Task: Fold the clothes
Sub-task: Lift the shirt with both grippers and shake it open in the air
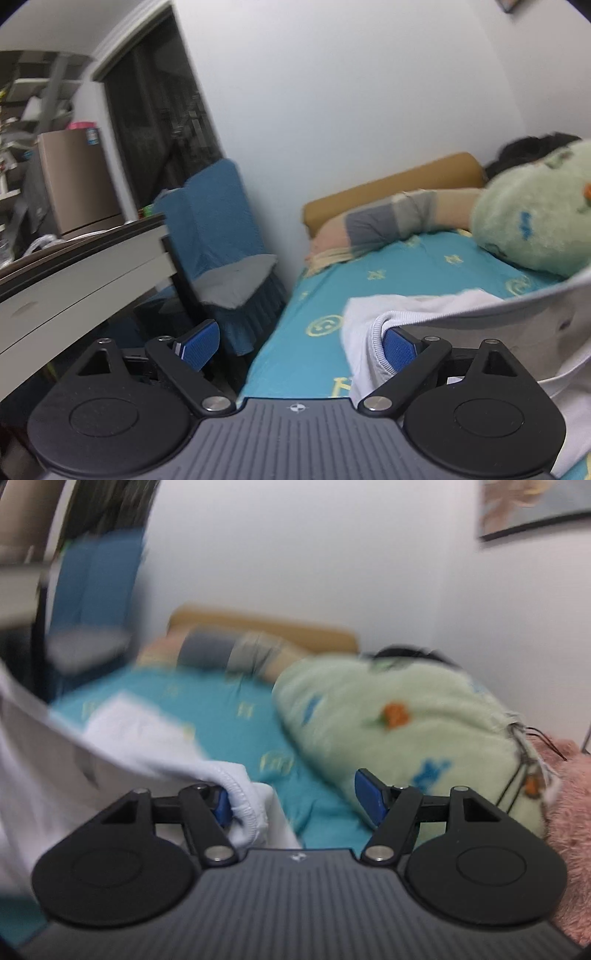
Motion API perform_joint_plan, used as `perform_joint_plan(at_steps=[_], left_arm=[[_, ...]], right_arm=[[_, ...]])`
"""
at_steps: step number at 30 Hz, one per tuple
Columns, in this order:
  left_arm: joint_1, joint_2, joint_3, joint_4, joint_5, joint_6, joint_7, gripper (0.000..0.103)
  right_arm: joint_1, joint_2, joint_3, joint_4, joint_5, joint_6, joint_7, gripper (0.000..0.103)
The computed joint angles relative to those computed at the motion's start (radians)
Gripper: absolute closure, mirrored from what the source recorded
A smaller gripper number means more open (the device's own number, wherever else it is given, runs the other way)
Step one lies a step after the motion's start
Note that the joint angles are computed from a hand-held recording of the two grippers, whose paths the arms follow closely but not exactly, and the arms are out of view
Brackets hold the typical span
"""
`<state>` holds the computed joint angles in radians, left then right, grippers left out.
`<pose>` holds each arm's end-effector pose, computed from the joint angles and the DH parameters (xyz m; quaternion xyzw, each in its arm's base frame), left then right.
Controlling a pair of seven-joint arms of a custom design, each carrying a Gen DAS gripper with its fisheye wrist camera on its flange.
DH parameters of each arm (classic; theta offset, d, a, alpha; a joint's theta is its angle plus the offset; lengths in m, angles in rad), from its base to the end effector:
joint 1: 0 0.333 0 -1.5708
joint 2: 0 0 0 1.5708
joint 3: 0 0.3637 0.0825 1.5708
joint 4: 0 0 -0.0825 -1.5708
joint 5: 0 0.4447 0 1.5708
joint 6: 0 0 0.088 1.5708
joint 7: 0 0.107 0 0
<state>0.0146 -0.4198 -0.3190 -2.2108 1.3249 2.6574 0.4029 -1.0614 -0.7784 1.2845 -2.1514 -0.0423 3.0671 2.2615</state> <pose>0.4805 -0.2075 0.6433 -0.5137 0.6048 -0.2657 0.5474 0.5304 0.3074 0.5949 -0.5583 0.5705 -0.4810 0.3625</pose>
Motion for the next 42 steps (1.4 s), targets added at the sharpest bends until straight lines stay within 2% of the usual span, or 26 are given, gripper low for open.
perform_joint_plan(at_steps=[4, 6, 8, 11, 13, 15, 19, 21, 25, 28, 33, 37, 40, 42], left_arm=[[-0.029, 0.029, 0.038, -0.015, -0.074, 0.130, 0.068, 0.006], [-0.038, 0.058, 0.032, -0.012, -0.129, 0.126, 0.125, 0.006], [-0.068, 0.088, 0.046, -0.011, -0.234, 0.118, 0.223, 0.006], [-0.077, 0.106, 0.049, -0.020, -0.287, 0.155, 0.310, 0.007], [-0.034, 0.097, 0.004, -0.018, -0.191, 0.149, 0.247, 0.007], [0.006, 0.083, -0.031, -0.010, -0.092, 0.111, 0.116, 0.006], [0.041, 0.070, -0.082, 0.014, 0.080, -0.121, -0.132, 0.005], [0.037, 0.052, -0.081, 0.014, 0.124, -0.202, -0.212, 0.002], [0.004, -0.053, -0.048, -0.013, 0.216, -0.238, -0.337, 0.000], [-0.010, -0.154, -0.013, -0.019, 0.246, -0.214, -0.389, 0.000], [0.008, -0.295, 0.019, 0.054, 0.170, -0.154, -0.334, 0.000], [0.051, -0.366, 0.013, 0.177, 0.148, -0.127, -0.279, 0.000], [0.062, -0.379, 0.029, 0.296, 0.098, -0.085, -0.221, 0.000], [0.062, -0.363, 0.032, 0.393, 0.042, -0.072, -0.162, 0.000]], right_arm=[[0.002, -0.070, -0.036, -0.034, 0.037, 0.079, 0.054, 0.035], [0.004, -0.096, -0.048, -0.049, 0.051, 0.108, 0.065, 0.035], [-0.001, -0.126, -0.055, -0.061, 0.067, 0.135, 0.077, 0.035], [-0.015, -0.171, -0.061, -0.071, 0.084, 0.167, 0.080, 0.035], [-0.022, -0.193, -0.063, -0.076, 0.095, 0.182, 0.077, 0.035], [-0.024, -0.202, -0.063, -0.077, 0.102, 0.185, 0.069, 0.035], [-0.023, -0.182, -0.058, -0.067, 0.086, 0.149, 0.029, 0.035], [-0.008, -0.138, -0.055, -0.059, 0.061, 0.125, -0.010, 0.035], [0.015, -0.124, -0.073, -0.035, 0.027, 0.077, -0.063, 0.035], [0.050, -0.114, -0.137, -0.015, 0.046, 0.107, -0.057, 0.035], [0.138, -0.074, -0.289, 0.080, 0.064, 0.133, -0.098, 0.035], [0.214, -0.057, -0.414, 0.182, 0.082, 0.115, -0.132, 0.034], [0.292, -0.028, -0.506, 0.267, 0.093, 0.083, -0.154, 0.034], [0.324, -0.016, -0.555, 0.326, 0.094, 0.051, -0.159, 0.026]])
